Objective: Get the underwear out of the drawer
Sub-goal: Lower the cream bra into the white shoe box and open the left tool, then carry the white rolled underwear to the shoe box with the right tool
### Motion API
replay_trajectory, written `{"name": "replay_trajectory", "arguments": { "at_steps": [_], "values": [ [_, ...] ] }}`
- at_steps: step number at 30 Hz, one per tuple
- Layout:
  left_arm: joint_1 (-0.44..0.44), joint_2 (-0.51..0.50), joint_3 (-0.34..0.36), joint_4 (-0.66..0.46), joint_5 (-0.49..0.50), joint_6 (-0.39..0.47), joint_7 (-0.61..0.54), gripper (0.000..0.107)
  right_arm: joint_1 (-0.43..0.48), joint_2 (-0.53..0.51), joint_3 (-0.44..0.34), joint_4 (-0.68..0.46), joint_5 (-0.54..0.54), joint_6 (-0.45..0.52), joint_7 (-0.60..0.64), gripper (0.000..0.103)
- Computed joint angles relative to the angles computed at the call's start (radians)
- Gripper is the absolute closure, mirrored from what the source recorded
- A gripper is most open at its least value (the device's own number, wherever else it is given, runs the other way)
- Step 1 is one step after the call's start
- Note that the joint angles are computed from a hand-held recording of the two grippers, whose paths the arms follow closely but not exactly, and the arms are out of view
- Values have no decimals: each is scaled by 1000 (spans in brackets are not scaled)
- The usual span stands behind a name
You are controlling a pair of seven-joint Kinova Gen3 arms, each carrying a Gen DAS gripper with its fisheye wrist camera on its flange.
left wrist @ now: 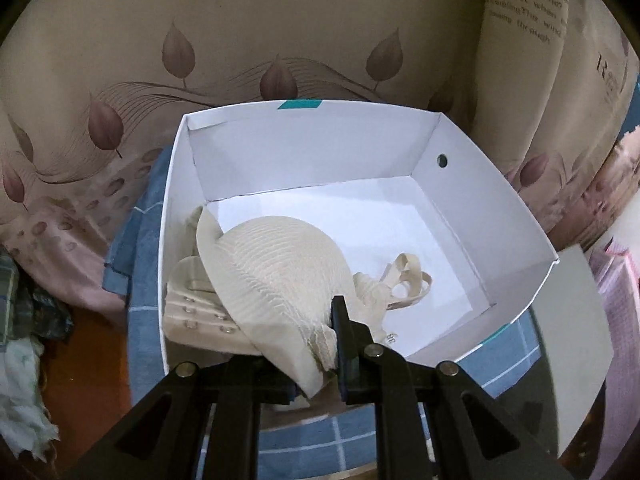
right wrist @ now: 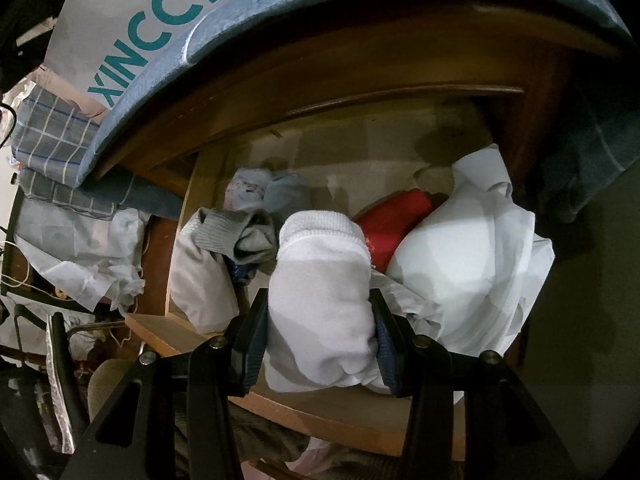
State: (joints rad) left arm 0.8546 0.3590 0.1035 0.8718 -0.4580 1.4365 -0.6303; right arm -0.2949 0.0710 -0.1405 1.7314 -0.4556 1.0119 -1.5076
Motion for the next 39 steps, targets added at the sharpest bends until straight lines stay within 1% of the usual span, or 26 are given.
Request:
{"name": "replay_trajectory", "arguments": {
  "at_steps": [3,9,15,17,21,26,29,30,31,35,39],
  "values": [
    [4,8,-2,-26,-10,43,-27,94,-2,0,0,-6,4,8,-5,59],
    [3,-7,-4,-15,-14,69,-43,92,-2,5,0,-13,7,16,-9,59],
    [5,7,3,-42,-21,77,-31,83,3,5,1,-12,-7,19,6,59],
    [18,23,-12,-77,-26,99,-21,79,8,2,2,-6,-22,17,21,59],
    [31,18,-27,-101,-31,109,16,67,18,4,6,1,-56,24,43,59],
    [98,1,-32,-119,-105,136,45,58,13,-6,3,10,-59,10,40,59],
    [143,-6,-27,-131,-139,174,57,53,7,-10,2,9,-44,4,21,59],
    [152,-14,-19,-121,-151,178,73,52,5,-15,2,12,-37,-3,12,59],
    [180,-32,-25,-92,-165,173,105,52,3,-16,2,11,-35,-2,9,59],
    [209,-87,15,9,-197,149,203,51,0,-31,3,19,-26,-21,-2,58],
    [237,-108,59,63,-251,187,277,51,-5,-54,5,24,-5,-39,-27,58]
  ]
}}
